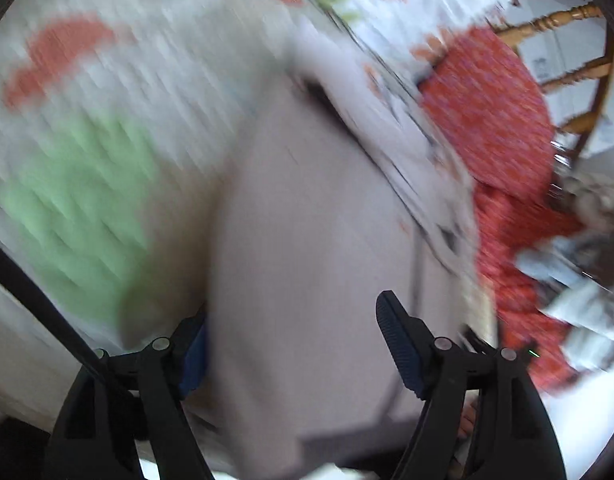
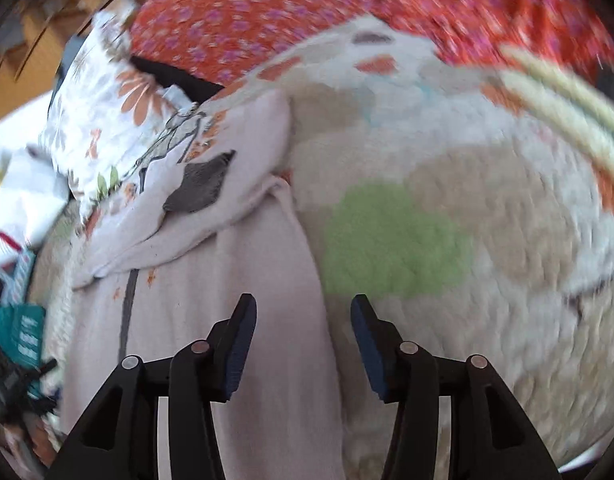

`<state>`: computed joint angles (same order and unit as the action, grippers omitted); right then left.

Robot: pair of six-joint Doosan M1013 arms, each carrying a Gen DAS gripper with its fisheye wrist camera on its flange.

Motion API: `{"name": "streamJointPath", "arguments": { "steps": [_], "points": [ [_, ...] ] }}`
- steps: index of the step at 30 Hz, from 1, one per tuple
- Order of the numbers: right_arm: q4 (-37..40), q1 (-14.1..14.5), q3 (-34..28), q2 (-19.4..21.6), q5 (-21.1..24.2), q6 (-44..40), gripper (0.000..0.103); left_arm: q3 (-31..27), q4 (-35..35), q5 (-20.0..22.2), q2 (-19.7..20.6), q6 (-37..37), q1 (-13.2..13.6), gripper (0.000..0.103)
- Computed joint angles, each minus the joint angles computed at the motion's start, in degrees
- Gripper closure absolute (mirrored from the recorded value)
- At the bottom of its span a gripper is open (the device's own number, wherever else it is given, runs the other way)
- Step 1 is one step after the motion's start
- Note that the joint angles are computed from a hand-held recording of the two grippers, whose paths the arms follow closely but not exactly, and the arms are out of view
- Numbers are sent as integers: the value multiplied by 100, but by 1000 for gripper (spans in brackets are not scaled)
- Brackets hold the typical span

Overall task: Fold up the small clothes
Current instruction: 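Grasp the grey hem with both tools and lift it toward the collar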

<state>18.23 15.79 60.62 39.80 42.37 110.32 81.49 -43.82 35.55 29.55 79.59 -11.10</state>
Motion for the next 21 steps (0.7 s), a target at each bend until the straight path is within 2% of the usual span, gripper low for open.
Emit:
{"name": "streamJointPath", "arguments": {
  "steps": [2, 3, 5, 8, 11, 14, 18, 20, 21],
  "points": [
    [1061, -116, 211, -75, 13, -632, 49, 123, -600, 77, -36, 598, -37, 29],
    [1772, -180, 344, -107, 95, -1085, 49, 175, -1054, 224, -42, 1038, -38, 29],
    [2718, -246, 580, -163, 250, -1704, 49, 291, -1690, 407, -77, 1609, -53, 32],
    [3679, -288, 935, -268, 453, -2346, 49, 445, -1639, 316, -204, 1753, -172, 36],
    [4448, -317, 1193, -311, 854, -2778, 49, 655, -1628, 123, -356, 1862, -273, 43],
    [4443, -261, 1300, -356, 1003, -2870, 49, 817, -1545, -89, -491, 1846, -337, 46],
    [3987, -150, 1398, -482, 1056, -2903, 49, 923, -1207, -252, -555, 1538, -408, 46],
    [3789, -84, 1445, -525, 1098, -2860, 49, 916, -821, -235, -545, 1169, -441, 47],
    [3696, -54, 1460, -535, 1117, -2822, 49, 888, -454, -222, -534, 835, -472, 54]
  ]
}}
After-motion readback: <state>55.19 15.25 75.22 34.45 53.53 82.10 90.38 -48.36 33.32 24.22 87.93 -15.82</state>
